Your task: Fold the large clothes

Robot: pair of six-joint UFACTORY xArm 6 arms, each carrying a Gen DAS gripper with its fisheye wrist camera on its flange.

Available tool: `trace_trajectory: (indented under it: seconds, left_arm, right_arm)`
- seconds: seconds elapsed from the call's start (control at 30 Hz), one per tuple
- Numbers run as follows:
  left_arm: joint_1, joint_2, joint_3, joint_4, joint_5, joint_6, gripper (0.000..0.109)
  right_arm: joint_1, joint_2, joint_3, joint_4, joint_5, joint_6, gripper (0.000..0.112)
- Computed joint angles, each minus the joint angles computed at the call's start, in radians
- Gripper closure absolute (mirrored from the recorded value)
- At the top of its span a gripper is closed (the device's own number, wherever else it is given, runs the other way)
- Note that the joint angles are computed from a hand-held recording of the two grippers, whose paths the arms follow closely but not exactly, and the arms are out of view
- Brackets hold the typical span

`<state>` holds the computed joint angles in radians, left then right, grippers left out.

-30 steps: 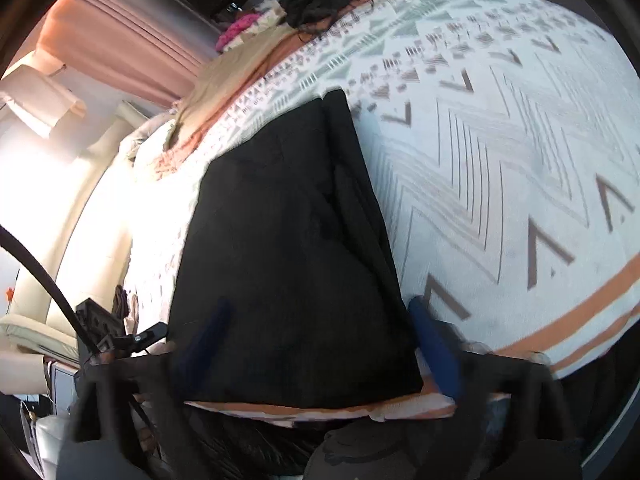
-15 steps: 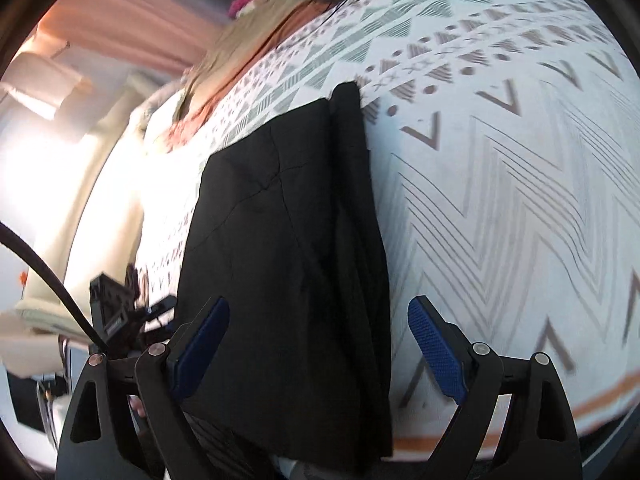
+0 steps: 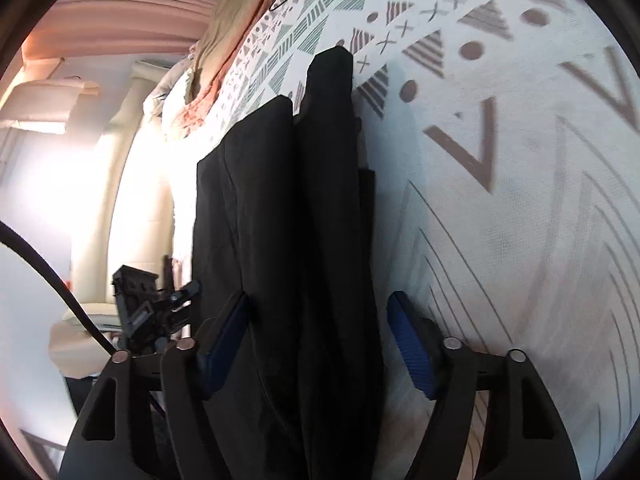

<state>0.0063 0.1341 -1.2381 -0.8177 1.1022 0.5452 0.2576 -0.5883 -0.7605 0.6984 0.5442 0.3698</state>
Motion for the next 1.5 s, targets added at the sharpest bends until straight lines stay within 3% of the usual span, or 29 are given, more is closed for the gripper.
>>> trace_trajectory:
  seconds: [0.17,0.47,0.5,0.57,0.67,0.8,0.97,1.1,1.3,1.5]
  left_arm:
    - [-0.023,0.06,-0.07,0.03,-0.01,-0.03,0.047]
    - [-0.059,0.099,-0.118,0.063,-0.046,-0.066,0.046]
    - [-0.062,0.104,-0.126,0.066,-0.047,-0.071,0.046]
    - [-0.065,0.109,-0.131,0.07,-0.051,-0.076,0.046]
    - [-0.073,0.104,-0.134,0.08,-0.062,-0.088,0.054]
    - [-0.084,0.077,-0.121,0.068,-0.081,-0.07,0.072]
    - [-0.084,0.009,-0.078,0.02,-0.088,-0.03,0.084]
    - [-0.074,-0.052,-0.047,-0.03,-0.072,0.01,0.086]
    - [-0.065,-0.157,-0.005,-0.101,-0.033,0.06,0.087]
    - [-0.067,-0.257,0.036,-0.167,0.025,0.117,0.089]
  right_arm:
    - [-0.056,0.114,-0.077,0.196,0.029,-0.2,0.051]
    - [-0.106,0.293,-0.214,0.336,0.078,-0.381,0.052]
    - [-0.103,0.301,-0.222,0.334,0.076,-0.383,0.055]
    - [-0.096,0.325,-0.241,0.282,0.068,-0.357,0.074]
    - [-0.081,0.323,-0.234,0.272,0.035,-0.34,0.088]
    - [-0.012,0.282,-0.209,0.168,-0.056,-0.252,0.095]
    - [0.061,0.247,-0.21,-0.041,-0.114,-0.094,0.097]
    - [0.116,0.187,-0.174,-0.18,-0.174,0.026,0.097]
    - [0.201,0.062,-0.08,-0.507,-0.267,0.332,0.097]
    - [0.216,0.112,-0.08,-0.793,-0.356,0.569,0.097]
